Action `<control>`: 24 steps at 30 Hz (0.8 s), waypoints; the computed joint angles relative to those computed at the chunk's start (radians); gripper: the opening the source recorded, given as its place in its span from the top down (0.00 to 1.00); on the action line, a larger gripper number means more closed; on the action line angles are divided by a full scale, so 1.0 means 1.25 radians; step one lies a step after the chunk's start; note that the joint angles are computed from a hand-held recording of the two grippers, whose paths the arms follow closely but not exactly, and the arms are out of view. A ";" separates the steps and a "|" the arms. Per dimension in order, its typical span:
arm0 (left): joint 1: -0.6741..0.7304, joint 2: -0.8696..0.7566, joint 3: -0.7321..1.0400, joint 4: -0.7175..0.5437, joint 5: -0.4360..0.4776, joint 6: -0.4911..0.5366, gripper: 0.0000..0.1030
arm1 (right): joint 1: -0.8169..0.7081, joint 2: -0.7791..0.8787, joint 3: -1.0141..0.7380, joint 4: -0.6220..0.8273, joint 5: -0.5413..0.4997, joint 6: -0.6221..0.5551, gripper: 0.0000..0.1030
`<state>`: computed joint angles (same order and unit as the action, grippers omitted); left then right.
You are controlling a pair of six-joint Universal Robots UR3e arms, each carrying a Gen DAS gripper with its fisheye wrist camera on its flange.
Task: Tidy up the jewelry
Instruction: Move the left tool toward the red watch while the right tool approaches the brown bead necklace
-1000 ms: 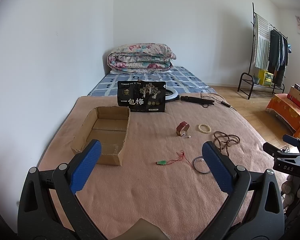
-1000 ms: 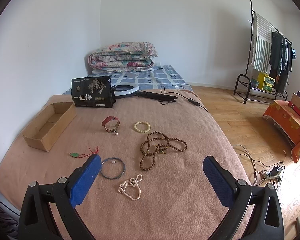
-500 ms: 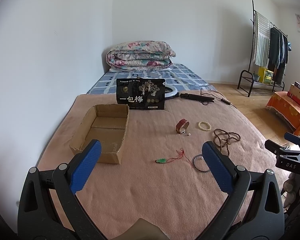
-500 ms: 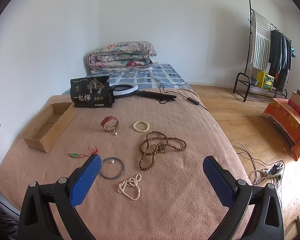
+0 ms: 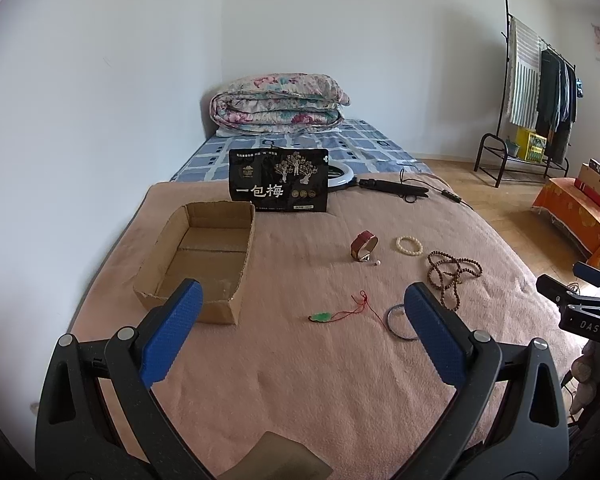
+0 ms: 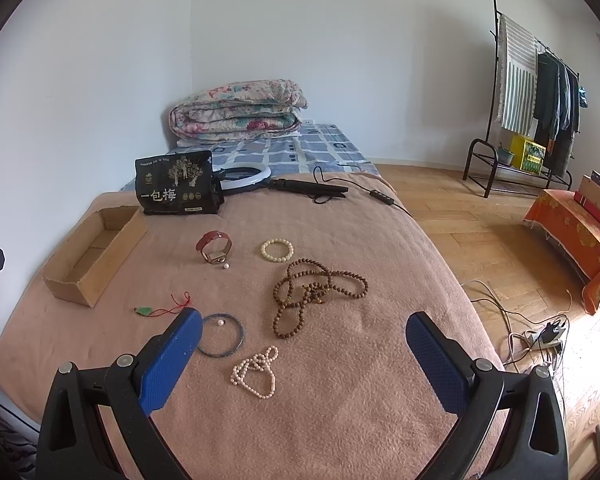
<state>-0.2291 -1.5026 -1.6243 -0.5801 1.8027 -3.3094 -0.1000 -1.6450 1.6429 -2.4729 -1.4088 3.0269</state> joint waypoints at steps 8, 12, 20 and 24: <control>0.027 -0.026 0.029 -0.041 -0.052 0.024 0.01 | -0.012 0.023 -0.037 0.036 -0.006 -0.005 0.00; 0.063 -0.043 0.068 -0.094 -0.093 0.036 0.01 | -0.028 0.048 -0.075 0.068 0.007 -0.017 0.00; 0.127 -0.153 0.226 -0.187 -0.187 0.090 0.05 | -0.044 0.179 -0.234 0.149 0.020 -0.057 0.00; 0.152 -0.216 0.312 -0.245 -0.244 0.103 0.10 | -0.040 0.272 -0.329 0.182 0.013 -0.089 0.00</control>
